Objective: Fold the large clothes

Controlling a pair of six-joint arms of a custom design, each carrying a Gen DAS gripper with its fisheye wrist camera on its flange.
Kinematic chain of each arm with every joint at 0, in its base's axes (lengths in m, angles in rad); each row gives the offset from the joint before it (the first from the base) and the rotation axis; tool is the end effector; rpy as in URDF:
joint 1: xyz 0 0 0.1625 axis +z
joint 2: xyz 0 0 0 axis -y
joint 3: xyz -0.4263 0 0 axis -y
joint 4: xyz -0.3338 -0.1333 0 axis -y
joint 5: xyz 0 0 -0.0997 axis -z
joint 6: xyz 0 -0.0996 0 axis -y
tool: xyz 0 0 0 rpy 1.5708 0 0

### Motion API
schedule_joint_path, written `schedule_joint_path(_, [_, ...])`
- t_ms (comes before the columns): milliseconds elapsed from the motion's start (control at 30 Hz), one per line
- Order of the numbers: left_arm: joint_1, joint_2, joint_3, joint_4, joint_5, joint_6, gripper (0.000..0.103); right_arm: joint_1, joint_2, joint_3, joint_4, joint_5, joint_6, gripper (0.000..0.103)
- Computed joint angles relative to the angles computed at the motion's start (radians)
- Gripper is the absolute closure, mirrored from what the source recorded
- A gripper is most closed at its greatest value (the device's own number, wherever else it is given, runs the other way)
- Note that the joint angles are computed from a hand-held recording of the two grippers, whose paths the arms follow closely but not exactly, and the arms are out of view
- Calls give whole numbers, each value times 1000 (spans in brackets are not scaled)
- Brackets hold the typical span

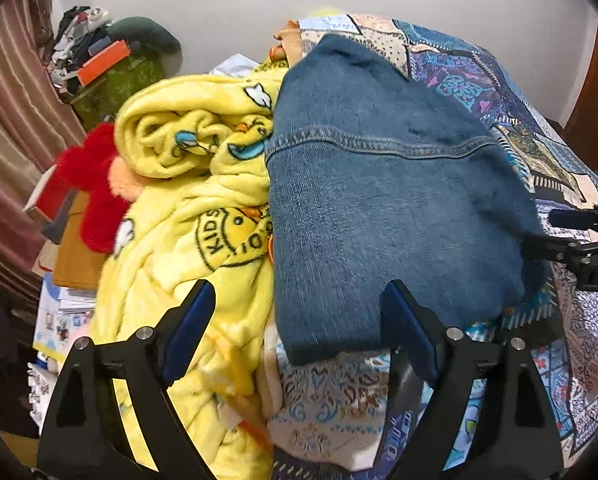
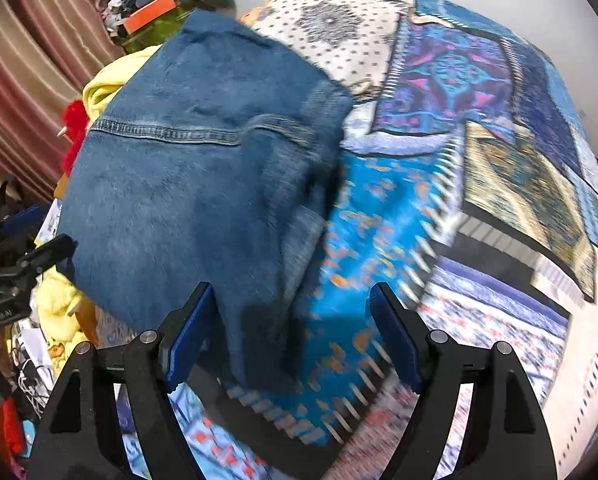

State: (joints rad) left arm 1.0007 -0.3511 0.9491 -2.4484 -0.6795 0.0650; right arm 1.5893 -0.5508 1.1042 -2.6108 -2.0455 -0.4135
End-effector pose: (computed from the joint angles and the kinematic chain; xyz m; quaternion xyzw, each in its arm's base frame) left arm -0.2485 -0.7782 0.0885 0.2219 0.8676 -0.2284 0.3819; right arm 0.1021 -0.7750 0.1785 0.1469 -0.9336 0.1848 0.2697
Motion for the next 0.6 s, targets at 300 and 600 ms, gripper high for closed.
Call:
schedule_joint_path(300, [-141,-174,301,-331,-33,55,17,67,-224,290,-250,66,-94,27])
schedule_joint_path(600, [-335,-334,585,-803,-17,187,15,167,-464,620,-639,282,-157,27])
